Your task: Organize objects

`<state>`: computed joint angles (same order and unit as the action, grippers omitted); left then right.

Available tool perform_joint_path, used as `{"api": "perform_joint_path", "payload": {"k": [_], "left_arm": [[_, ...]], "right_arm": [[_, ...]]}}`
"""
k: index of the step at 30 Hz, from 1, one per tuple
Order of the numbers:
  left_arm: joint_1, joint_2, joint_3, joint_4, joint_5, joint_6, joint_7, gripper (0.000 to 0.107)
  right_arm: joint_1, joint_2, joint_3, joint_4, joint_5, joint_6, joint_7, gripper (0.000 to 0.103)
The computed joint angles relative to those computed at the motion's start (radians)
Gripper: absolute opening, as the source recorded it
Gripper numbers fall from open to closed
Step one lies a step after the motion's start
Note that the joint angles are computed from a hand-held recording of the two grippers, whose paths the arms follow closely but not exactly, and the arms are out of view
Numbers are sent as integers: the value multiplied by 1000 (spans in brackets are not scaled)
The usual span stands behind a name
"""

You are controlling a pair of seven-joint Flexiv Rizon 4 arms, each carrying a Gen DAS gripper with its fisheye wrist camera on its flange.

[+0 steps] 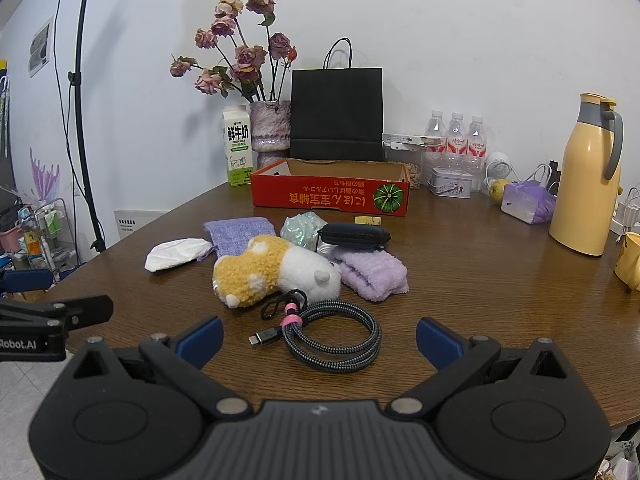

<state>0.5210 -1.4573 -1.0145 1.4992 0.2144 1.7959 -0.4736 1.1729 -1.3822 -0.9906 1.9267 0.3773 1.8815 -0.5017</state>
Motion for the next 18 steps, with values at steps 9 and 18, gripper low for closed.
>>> {"api": "perform_joint_path", "payload": {"k": [9,18], "left_arm": [[6,-3,-6,4,4,2,1,103],[6,-4,-6,3,5,3,1,103]], "right_arm": [[2,0,0,1,1,0,0,103],[4,0,-2,3,1,-1,1,103]]}}
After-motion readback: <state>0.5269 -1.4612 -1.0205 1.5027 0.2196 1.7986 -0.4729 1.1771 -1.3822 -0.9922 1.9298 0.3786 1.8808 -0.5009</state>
